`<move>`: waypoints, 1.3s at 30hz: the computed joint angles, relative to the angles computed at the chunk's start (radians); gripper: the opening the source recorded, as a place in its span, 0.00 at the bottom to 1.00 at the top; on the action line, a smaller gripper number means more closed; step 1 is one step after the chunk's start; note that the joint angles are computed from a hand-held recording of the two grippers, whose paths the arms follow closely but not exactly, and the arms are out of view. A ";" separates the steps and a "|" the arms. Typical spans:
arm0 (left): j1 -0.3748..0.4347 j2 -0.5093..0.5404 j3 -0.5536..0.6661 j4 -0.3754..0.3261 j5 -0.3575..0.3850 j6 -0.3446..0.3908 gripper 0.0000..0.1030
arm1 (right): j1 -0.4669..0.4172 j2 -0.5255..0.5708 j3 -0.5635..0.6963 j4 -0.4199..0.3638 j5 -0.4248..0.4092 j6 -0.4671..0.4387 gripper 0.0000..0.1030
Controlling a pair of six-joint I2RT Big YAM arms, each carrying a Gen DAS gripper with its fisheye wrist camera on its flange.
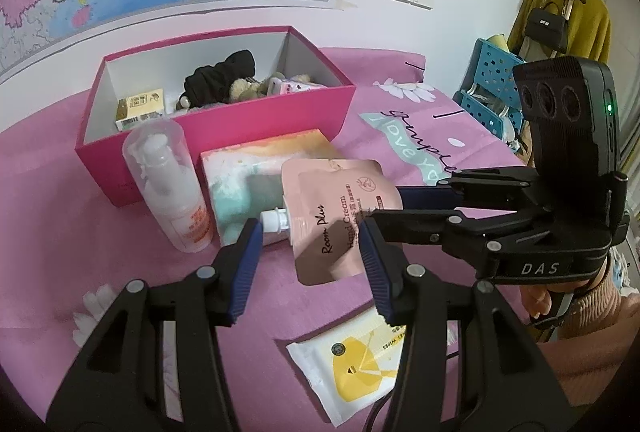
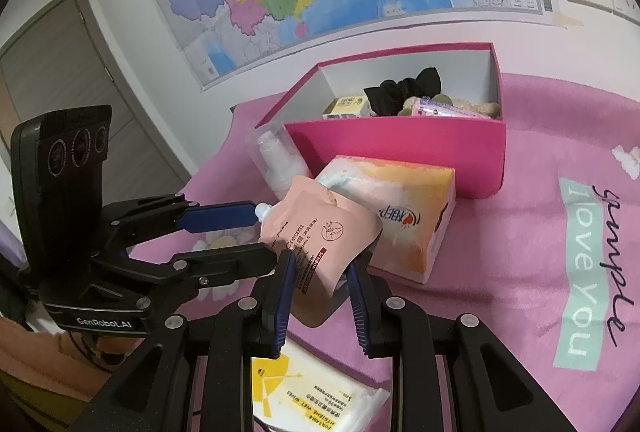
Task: Organize soft objects
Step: 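Lift the hand cream pouch with the right gripper over the pink box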
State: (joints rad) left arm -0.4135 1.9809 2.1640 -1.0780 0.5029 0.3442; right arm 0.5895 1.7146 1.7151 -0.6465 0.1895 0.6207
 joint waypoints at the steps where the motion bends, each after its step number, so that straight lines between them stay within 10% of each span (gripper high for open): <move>1: 0.000 0.001 0.004 0.001 0.001 -0.002 0.50 | -0.001 0.001 0.003 0.000 0.000 -0.003 0.25; 23: -0.003 0.093 0.184 -0.001 -0.023 -0.038 0.50 | -0.042 0.046 0.096 -0.001 0.001 -0.083 0.25; 39: -0.002 0.269 0.519 -0.134 -0.044 -0.065 0.50 | -0.084 0.110 0.192 -0.007 -0.025 -0.130 0.25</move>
